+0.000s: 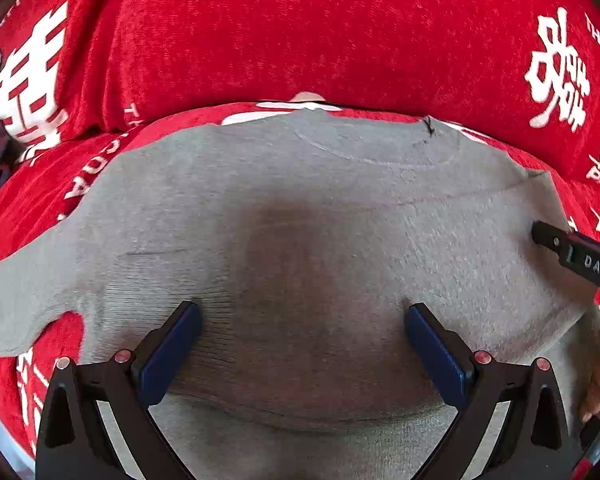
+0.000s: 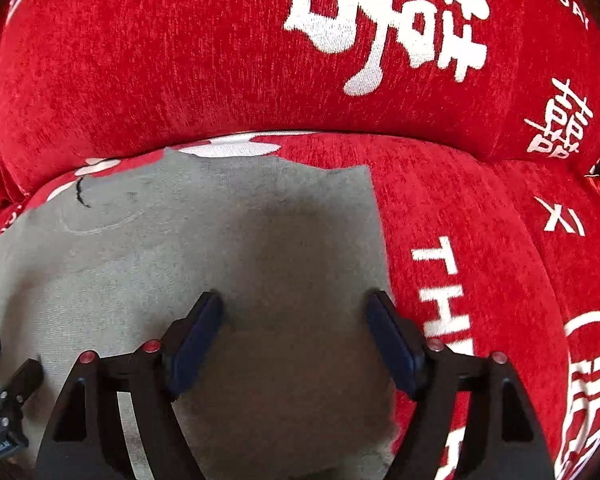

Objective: Fold small clothes
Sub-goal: 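Lower the sleeve onto the body, open the right gripper and withdraw, then move the left gripper to the cuff of the other sweater sleeve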

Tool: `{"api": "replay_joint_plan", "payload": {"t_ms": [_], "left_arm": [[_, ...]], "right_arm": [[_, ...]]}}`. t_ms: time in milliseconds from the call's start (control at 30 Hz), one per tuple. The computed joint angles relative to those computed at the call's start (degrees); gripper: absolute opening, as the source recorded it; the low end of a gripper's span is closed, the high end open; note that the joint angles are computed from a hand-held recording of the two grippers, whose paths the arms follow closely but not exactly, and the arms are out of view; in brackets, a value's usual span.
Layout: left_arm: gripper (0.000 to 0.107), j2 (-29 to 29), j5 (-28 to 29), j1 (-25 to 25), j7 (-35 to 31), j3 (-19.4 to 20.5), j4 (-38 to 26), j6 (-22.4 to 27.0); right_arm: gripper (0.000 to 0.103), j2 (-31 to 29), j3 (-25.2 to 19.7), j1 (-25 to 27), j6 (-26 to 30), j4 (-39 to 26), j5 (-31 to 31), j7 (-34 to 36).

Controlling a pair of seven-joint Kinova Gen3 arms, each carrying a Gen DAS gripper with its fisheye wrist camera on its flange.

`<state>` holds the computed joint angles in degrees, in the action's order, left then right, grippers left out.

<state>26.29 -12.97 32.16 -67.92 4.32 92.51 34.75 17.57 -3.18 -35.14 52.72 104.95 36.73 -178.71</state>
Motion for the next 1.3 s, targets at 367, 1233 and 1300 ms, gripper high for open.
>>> {"api": "replay_joint_plan", "payload": {"t_ms": [367,1233,1300], "left_arm": [[0.103,-4.26,-1.02,6.66,2.56,-6.06,7.11,-3.92],[0.103,-25.01,-15.37,-18.92,20.75,2.89,35.45,-25.59],[0.103,-22.23,-10.71,-24.22,19.26,0.48,32.91,-24.58]], "right_arm": [[0.079,0.93,-5.42,-9.70,4.75,-1.38,5.11,-5.38],[0.083,-0.05,-11.95,-29.35,17.19,2.84,9.43,-32.91],[0.083,0.54,-11.94,-29.01,17.64,1.39,9.40,-30.48]]}}
